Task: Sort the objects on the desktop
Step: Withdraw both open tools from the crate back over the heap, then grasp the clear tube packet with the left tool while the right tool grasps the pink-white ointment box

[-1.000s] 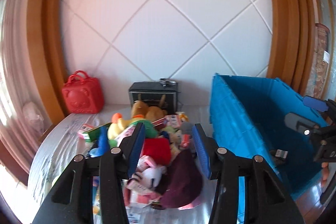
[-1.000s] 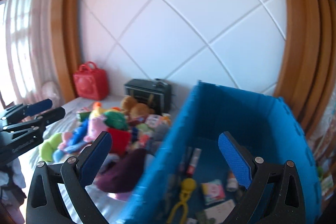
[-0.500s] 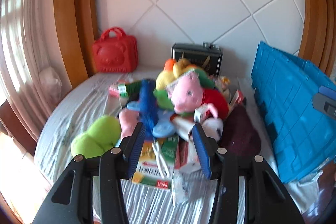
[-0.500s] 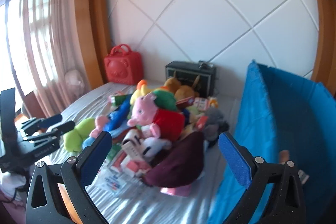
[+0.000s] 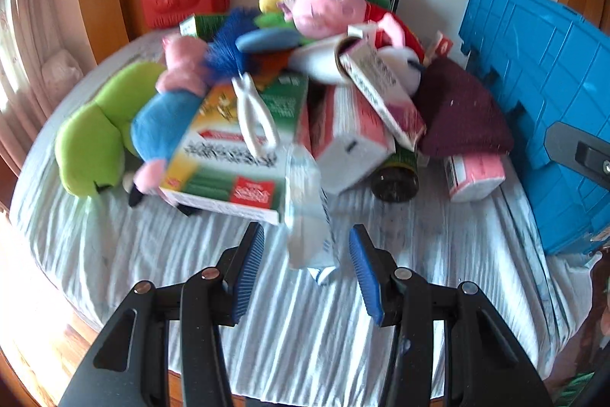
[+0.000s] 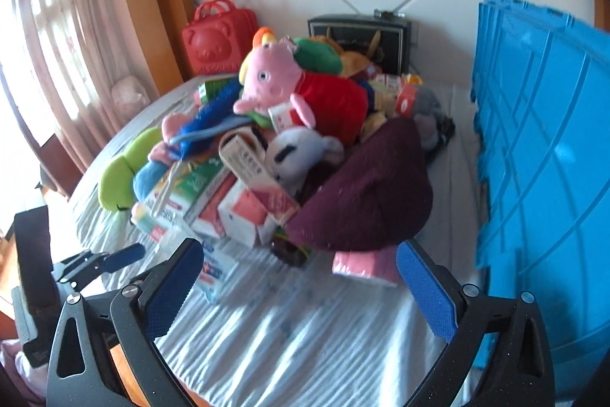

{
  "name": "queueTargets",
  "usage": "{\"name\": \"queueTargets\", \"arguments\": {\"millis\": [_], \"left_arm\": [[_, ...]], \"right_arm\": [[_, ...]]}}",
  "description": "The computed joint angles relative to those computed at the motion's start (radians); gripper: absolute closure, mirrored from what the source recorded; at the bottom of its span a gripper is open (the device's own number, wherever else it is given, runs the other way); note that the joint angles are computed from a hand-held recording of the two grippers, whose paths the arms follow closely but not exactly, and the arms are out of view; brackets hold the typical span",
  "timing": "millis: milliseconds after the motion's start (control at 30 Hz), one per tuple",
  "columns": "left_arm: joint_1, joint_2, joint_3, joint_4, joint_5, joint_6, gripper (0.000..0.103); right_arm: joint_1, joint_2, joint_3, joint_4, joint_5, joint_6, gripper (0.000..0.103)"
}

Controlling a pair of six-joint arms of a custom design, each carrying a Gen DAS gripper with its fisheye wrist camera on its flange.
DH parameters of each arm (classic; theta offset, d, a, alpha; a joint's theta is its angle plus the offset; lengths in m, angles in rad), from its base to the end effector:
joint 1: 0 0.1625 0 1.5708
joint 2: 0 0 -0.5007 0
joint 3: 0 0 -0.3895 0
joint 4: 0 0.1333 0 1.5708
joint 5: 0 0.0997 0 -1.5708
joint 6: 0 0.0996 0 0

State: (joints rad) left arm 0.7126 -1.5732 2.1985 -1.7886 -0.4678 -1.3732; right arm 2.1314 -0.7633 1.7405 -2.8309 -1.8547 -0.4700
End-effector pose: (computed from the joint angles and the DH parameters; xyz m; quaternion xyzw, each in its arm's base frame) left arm -0.1486 -0.4220 0.3545 -0.1099 0.8336 -0.3851 0.3803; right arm 0.4626 -0.5386 0.1218 0.4656 -0.8626 0.1458 0.1336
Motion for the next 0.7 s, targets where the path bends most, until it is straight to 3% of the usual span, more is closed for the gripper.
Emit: {"name": "queueTargets", "arguments": {"millis": [67,200,233,267,300,400,467,533,700], "left_arm": [[0.023,0.016,0.030,-0.118,-0.011,0.066,0.057],[0.067,0.064,0.042,-0.226,0.000,0.130,0.057],[0.077,0.071,0.042,-0.247,0.002,0.144,0.060],[0.083,0.074,0.042,-0.267,0.005,0.159,0.075],[0.084,0.075,0.044,-0.288,0.008,0.180,0.083],[0.060,0.070,0.055,-0.331,0.042,0.227,0.084],[0.036,0.065,0.048,-0.306,0.070,0.228,0.084],[0.016,0.059,0.029,-0.269,0.103,0.216,0.085],[0.022,0.062,-0.051,-0.113,0.184,0.151,0.085]], "right_arm": [[-0.007,0.000,0.009,0.010,-0.004,0.002,0.000],[-0.017,0.004,0.017,0.018,-0.012,-0.001,0.000],[-0.018,0.006,0.017,0.018,-0.011,-0.002,0.000],[-0.020,0.010,0.015,0.025,-0.010,-0.006,0.000],[-0.023,0.014,0.012,0.031,-0.006,-0.010,0.000],[-0.027,0.020,0.006,0.045,0.019,-0.018,0.001],[-0.023,0.028,0.003,0.038,0.026,-0.037,0.013],[-0.016,0.040,-0.005,0.031,0.025,-0.055,0.041],[-0.005,0.085,-0.063,0.044,0.062,-0.074,0.044]]}}
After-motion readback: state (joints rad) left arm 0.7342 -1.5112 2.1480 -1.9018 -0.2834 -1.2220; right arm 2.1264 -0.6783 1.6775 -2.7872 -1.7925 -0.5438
